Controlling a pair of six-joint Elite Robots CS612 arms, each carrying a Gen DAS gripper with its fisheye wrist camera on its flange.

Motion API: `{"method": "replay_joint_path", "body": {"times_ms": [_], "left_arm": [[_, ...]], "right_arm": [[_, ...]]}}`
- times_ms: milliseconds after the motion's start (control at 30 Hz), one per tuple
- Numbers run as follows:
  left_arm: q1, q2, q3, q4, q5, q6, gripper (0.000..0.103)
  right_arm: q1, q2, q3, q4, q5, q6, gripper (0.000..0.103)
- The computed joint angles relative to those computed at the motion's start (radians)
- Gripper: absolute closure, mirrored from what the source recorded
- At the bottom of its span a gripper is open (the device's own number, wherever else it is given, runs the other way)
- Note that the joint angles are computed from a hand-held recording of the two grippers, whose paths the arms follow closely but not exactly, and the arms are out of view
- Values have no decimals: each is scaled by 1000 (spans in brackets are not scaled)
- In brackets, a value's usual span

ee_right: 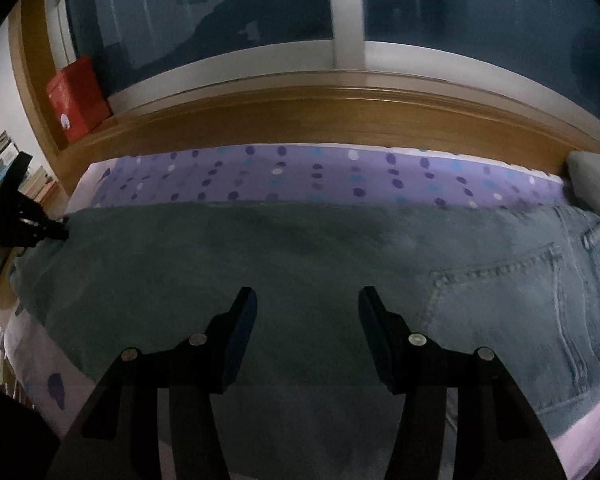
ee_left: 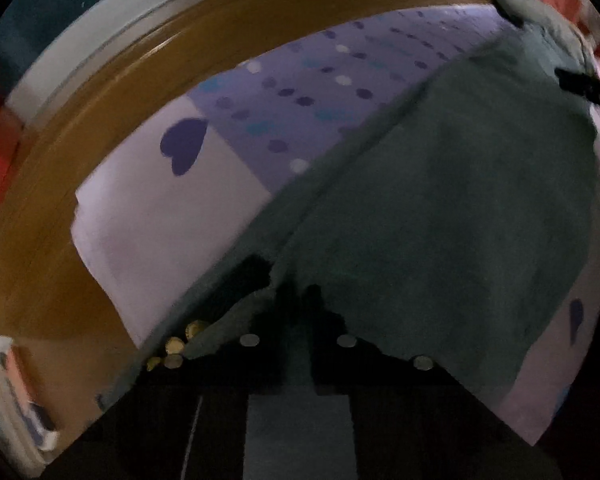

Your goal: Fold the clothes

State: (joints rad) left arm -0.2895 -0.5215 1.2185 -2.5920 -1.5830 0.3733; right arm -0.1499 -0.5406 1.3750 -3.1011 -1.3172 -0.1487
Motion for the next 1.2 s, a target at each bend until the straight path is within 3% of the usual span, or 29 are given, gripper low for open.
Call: {"method": "replay_joint_path", "body": {"times_ms": [200,333,500,533,600,667,733,800,900,1000,1100,1200], "left_arm": [[10,-10,30,-165,-33,-116,100],[9,0,34,-223,-2,-153,100],[3,1,37,-138,59,-181,97],[-1,-1,44,-142,68,-190,92],[0,-14,55,-127,50,-242,74],[9,-42,97,-166,2,-331,41],[19,-70,169,-289,-36,-422,35],[27,-89,231,-349,-30,-561,30],[36,-93,269,-237,-48,-706,31],[25,-105,309,-271,0,-770,30],[13,-118,344,-302,51,-838,30],[2,-128,363,-363,133,-899,30]], "right_arm": [[-28,-21,50,-64,-55,79,50],[-54,-31,67,-83,-100,142,50],[-84,-36,68,-86,-117,214,50],[-89,-39,73,-99,-118,217,50],[-96,-44,82,-126,-157,214,50],[-102,-49,93,-159,-236,228,47],[-117,-53,104,-186,-288,261,35],[-130,-54,110,-199,-313,278,34],[-145,-39,74,-139,-293,234,33],[-148,6,-2,-80,-298,179,33],[-160,35,-81,18,-194,200,33],[-134,54,-137,8,-185,90,35]]}}
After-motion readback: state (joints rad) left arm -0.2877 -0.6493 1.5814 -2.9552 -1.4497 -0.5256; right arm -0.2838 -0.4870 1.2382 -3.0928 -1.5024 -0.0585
